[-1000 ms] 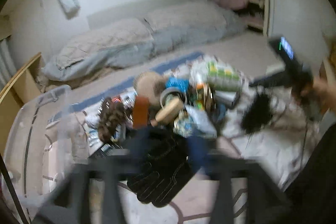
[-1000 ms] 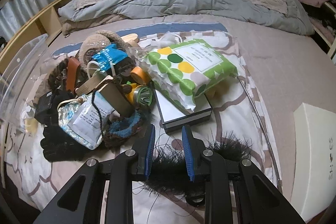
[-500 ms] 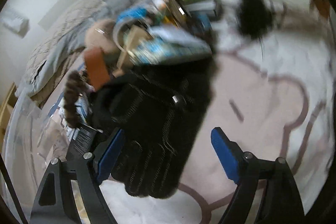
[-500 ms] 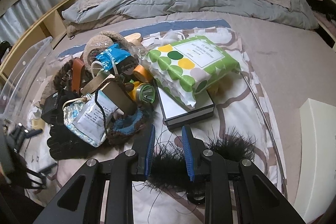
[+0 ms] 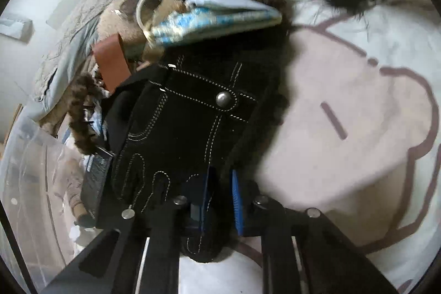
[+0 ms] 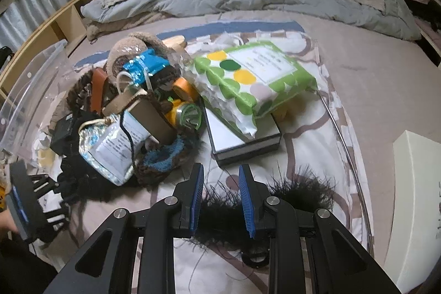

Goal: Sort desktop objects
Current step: 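Close the left gripper on the black glove and drag it from the pile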

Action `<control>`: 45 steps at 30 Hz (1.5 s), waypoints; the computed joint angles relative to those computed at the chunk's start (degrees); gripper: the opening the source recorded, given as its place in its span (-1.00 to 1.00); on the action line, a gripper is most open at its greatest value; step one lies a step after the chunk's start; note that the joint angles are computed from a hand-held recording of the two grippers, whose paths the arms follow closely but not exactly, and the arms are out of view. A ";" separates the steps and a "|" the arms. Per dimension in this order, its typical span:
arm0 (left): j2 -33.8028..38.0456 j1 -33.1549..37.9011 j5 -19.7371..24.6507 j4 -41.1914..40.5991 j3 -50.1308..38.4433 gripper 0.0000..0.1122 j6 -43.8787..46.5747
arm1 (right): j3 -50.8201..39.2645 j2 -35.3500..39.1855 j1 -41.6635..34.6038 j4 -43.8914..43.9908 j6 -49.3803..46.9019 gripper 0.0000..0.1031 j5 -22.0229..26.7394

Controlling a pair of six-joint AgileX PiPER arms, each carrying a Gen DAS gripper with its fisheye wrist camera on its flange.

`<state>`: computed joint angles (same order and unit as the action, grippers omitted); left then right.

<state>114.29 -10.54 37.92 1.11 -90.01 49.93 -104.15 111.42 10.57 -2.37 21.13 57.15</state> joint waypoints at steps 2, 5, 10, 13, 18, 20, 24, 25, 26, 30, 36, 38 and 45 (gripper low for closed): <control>-1.10 0.37 0.42 -1.22 0.37 -0.77 0.64 | 0.78 -0.07 -0.56 -0.01 0.42 -0.49 0.23; -2.93 1.62 1.88 -4.50 0.38 -0.79 1.87 | 2.41 -0.50 -1.71 1.16 -0.11 -0.49 -0.11; -6.88 3.90 6.36 -10.56 0.72 -0.81 3.67 | 5.64 -2.30 -2.31 -0.55 3.24 0.72 -0.14; -8.58 4.34 8.63 -11.82 1.61 -0.82 4.65 | 6.32 -3.13 -3.54 1.62 2.95 0.72 0.36; -12.35 6.01 11.79 -14.18 5.77 -0.82 7.98 | 8.49 -3.86 -5.77 5.58 3.51 0.72 1.37; -13.79 6.90 13.24 -15.25 7.21 -0.82 9.48 | 8.57 -3.43 -6.13 5.81 3.82 0.72 2.52; -16.59 7.69 15.07 -16.13 10.83 -0.82 12.76 | 9.18 -2.70 -7.39 7.47 4.26 0.72 4.27; -16.85 7.69 15.15 -16.20 11.44 -0.82 13.26 | 9.46 -2.59 -7.83 8.44 4.17 0.72 4.31; -17.10 7.74 14.95 -16.40 12.12 -0.81 13.67 | 9.72 -2.43 -8.28 9.57 4.08 0.72 4.38; -16.35 8.70 15.81 -18.70 11.56 -0.55 13.93 | 9.53 -0.91 -8.89 12.01 4.05 0.72 5.58; -16.15 10.54 16.68 -26.16 9.77 0.28 18.12 | 8.32 1.94 -7.67 13.69 3.57 0.72 4.29; -15.32 10.26 17.38 -26.78 8.83 0.33 18.32 | 7.18 2.37 -6.98 14.33 3.27 0.72 3.23; -11.79 8.99 17.64 -26.05 5.85 0.40 17.64 | 5.87 0.08 -6.07 22.01 -3.53 0.72 -5.01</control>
